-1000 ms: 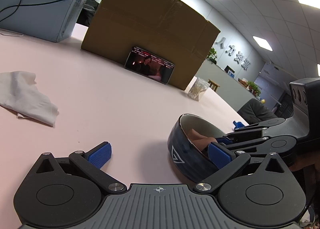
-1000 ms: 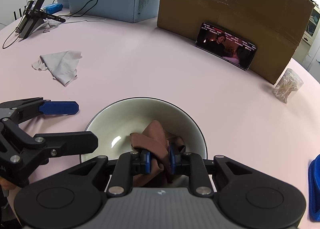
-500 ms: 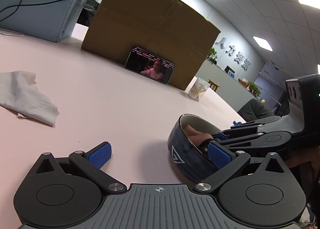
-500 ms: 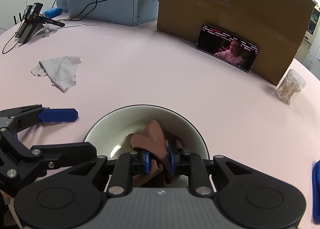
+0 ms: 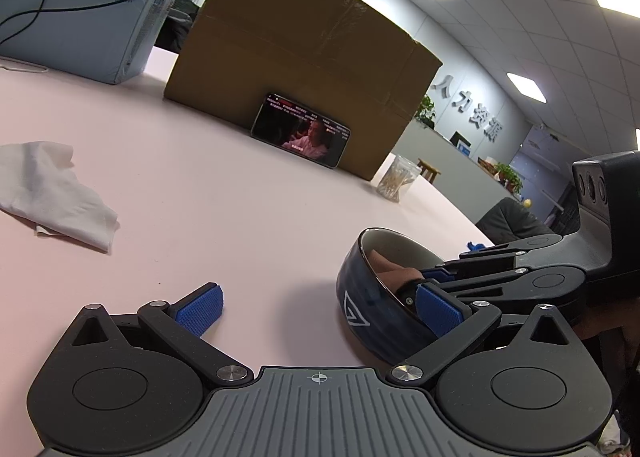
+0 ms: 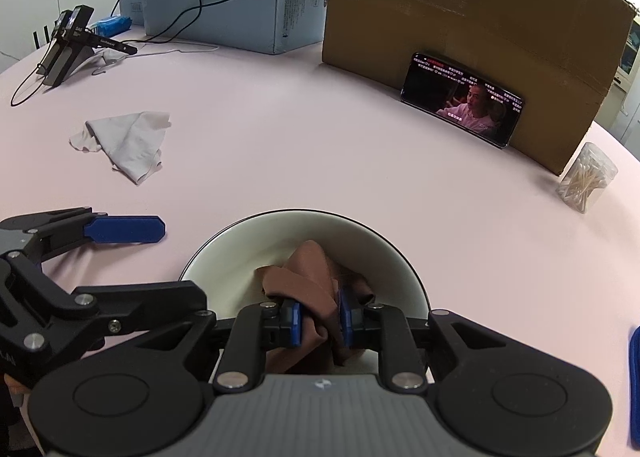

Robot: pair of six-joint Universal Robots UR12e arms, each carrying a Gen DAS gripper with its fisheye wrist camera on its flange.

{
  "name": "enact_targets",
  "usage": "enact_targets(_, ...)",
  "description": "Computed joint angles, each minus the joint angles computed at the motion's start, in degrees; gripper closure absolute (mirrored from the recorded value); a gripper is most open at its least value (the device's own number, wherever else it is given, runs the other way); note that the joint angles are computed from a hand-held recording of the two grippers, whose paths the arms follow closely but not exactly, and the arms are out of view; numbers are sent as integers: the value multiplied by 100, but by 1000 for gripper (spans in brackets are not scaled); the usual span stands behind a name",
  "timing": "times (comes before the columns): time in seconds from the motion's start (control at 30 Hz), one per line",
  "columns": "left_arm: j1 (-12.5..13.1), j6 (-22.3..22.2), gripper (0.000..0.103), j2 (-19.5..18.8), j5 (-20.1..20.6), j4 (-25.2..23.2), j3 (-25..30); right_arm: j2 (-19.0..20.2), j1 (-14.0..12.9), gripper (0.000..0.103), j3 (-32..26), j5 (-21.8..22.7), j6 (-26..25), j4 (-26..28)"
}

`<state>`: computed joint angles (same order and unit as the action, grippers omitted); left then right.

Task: Clean bowl
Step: 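Wipe the bowl interior with the brown cloth in the right gripper while the left gripper holds the bowl rim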

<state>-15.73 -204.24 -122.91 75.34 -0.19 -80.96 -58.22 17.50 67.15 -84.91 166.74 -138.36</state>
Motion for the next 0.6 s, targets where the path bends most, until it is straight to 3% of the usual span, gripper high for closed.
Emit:
enact_targets(0.27, 15, -4, 0, -10, -23, 0, 10, -26, 14, 83, 34, -165, -18, -61)
enact_targets(0.33, 16, -2, 0, -12, -25, 1, 10, -66, -4, 79, 98, -117, 17, -160)
enact_targets(0.4, 17, -2, 0, -15, -26, -1, 14, -86, -4, 68, 128, -142, -3, -213)
enact_targets(0.6, 14, -1, 0, -13, -21, 3, 10, -127, -42, 59, 161, 31, 30, -290)
